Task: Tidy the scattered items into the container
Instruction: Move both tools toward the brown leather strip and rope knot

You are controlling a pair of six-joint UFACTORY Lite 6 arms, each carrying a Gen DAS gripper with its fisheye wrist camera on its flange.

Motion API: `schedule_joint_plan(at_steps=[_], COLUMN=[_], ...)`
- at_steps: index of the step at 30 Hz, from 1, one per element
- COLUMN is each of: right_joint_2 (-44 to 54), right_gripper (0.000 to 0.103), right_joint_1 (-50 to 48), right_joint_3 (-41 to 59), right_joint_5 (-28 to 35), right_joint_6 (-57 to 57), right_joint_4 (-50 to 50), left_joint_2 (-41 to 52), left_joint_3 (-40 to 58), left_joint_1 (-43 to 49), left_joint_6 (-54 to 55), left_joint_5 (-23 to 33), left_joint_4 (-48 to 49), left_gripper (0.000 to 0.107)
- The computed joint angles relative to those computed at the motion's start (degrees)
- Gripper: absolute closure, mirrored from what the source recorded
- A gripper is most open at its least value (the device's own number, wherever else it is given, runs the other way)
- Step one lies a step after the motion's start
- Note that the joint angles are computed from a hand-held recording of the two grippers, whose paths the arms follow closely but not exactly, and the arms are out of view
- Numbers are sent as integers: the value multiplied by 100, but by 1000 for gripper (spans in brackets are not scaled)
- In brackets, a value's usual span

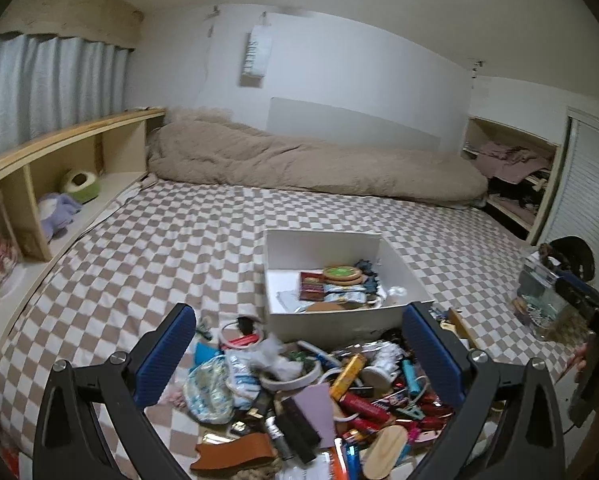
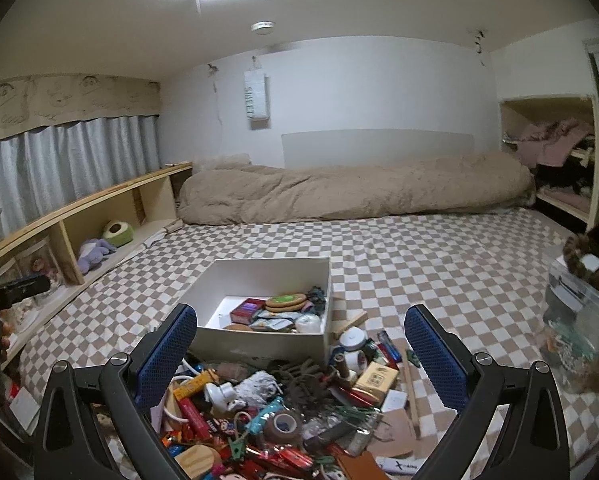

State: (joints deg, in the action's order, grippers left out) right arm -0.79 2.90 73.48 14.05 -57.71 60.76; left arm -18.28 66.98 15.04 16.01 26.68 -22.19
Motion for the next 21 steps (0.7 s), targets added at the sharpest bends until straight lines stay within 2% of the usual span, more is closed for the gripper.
schedule_joint_plan(at_steps=[9, 21], right_joint_2=[3, 322], right_gripper=[0, 0], right_joint_1=[-404, -922], right_joint_3=[-447, -958], right_joint_5=[-26, 298], right_joint_6=[-23, -1227], right_joint_4=[165, 1394], left_joint_2=[-62, 339], left_joint_3=[-867, -1684], left_joint_1=[659, 1048], left_joint_6=[634, 1206], left_joint_5=[-221, -297], left_joint_4=[-859, -1353], left_gripper=[4, 4])
